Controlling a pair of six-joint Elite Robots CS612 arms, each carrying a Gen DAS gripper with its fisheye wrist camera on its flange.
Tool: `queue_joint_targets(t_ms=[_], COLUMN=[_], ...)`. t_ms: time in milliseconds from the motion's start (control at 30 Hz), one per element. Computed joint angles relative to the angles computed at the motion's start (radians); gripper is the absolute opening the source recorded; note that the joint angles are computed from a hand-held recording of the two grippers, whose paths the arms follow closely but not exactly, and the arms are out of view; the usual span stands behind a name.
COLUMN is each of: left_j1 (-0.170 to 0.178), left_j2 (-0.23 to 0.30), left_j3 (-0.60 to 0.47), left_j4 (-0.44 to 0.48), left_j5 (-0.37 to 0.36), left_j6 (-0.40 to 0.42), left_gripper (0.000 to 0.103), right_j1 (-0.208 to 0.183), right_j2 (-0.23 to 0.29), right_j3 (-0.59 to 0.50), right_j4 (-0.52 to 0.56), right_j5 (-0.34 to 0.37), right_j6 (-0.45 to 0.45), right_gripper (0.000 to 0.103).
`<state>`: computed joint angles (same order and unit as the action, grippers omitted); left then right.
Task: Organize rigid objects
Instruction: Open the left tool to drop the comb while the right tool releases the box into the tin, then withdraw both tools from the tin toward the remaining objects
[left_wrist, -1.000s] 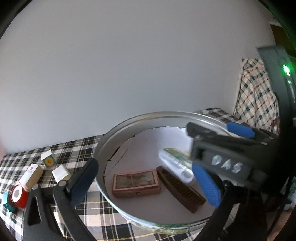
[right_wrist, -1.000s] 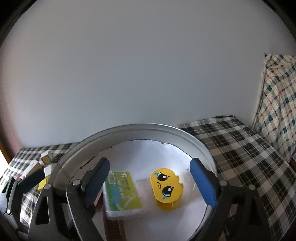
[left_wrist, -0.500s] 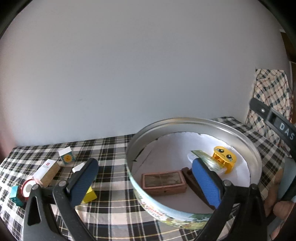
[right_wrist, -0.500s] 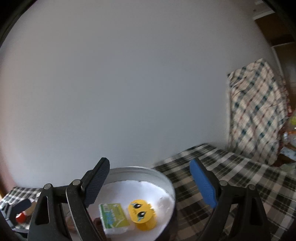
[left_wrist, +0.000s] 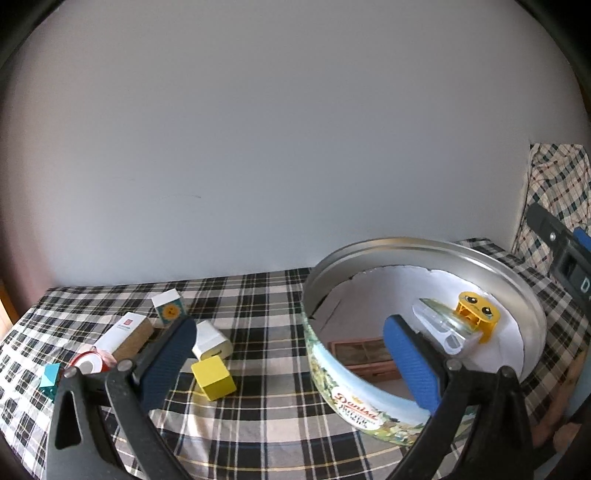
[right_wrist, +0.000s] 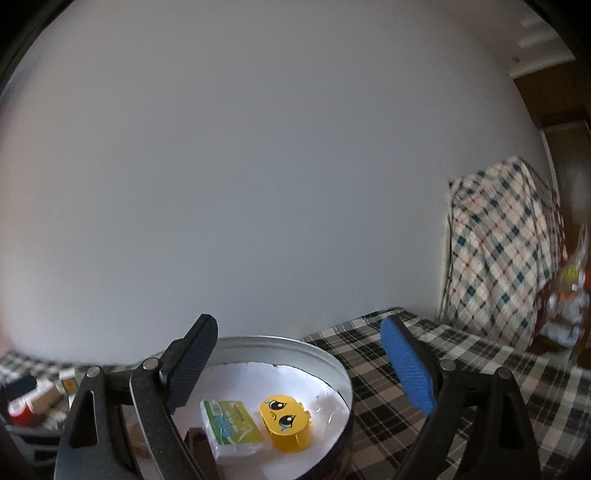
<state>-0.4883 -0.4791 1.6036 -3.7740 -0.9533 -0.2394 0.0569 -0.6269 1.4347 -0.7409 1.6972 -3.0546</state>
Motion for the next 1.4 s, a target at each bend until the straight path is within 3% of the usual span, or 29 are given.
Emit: queue_joint_targets(t_ms=[133, 367, 667, 1400], left_j1=[0.004, 0.014, 0.034, 0.103], left_j2=[-0.006, -0.014, -0.026, -0.044], left_j3=[0.015, 0.045, 0.079, 0.139], left_j4=[-0.004, -0.036, -0.040, -0.050], left_j5=[-0.004, -0.008, -0.012, 0.017], left_j6=[0.001, -0.002, -0.024, -0.068], left_gripper=[0.103, 0.103, 0.102, 0.102], right_j1=[0.006, 0.011, 0.036, 0.118], right_j2=[-0.010, -0.019, -0.016, 0.007], right_j3=[0.029, 0.050, 0.041, -0.017], right_j4=[-0.042, -0.050, -0.036, 0.061], right_j5=[0.011, 0.045, 0.077, -0.034], right_j6=[-0.015, 0.035, -0.003, -0.015], right_gripper=[0.092, 0.092, 0.092, 0.092])
